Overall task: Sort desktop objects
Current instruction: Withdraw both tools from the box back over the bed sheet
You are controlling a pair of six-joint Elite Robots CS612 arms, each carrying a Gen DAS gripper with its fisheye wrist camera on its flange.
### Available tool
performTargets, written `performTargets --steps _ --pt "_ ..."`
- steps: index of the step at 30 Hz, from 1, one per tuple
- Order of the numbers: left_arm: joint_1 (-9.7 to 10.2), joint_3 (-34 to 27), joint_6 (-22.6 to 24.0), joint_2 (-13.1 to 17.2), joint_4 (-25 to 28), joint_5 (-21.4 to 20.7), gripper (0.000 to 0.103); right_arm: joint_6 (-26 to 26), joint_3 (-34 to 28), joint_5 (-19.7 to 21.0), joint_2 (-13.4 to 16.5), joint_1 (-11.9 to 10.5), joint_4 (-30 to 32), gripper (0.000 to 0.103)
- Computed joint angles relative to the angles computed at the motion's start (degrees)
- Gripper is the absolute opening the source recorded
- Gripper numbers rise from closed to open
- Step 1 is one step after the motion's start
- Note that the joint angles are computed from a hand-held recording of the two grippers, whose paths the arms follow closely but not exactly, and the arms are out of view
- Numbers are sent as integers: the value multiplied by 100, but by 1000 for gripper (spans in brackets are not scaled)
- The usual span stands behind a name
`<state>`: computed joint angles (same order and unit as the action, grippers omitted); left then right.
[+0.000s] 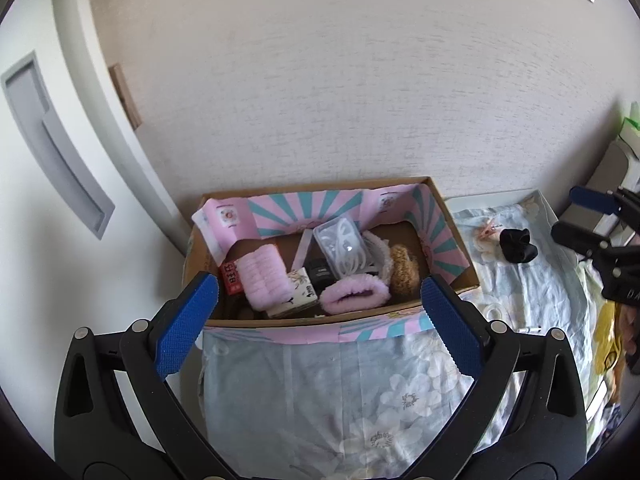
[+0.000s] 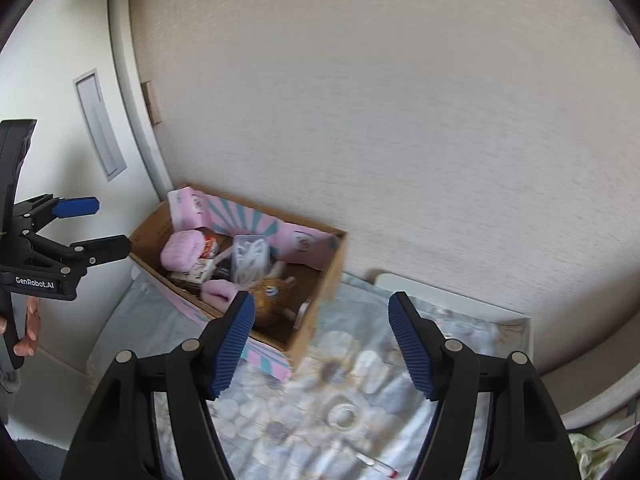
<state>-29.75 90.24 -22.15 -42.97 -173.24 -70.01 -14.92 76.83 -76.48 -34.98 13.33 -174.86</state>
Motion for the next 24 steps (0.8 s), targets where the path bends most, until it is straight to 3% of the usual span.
performTargets --steps 11,14,18,24 --pt "-285 -289 720 99 -181 -188 102 -44 610 -337 -272 -312 -93 65" --pt "-348 -403 790 166 -153 -296 102 -216 786 -197 -332 -397 47 65" --pt "-427 -636 864 290 -44 -414 102 -407 956 -335 -359 -444 129 65" --pt "-472 -1095 901 536 247 -889 102 -513 1149 1 -381 -604 109 65"
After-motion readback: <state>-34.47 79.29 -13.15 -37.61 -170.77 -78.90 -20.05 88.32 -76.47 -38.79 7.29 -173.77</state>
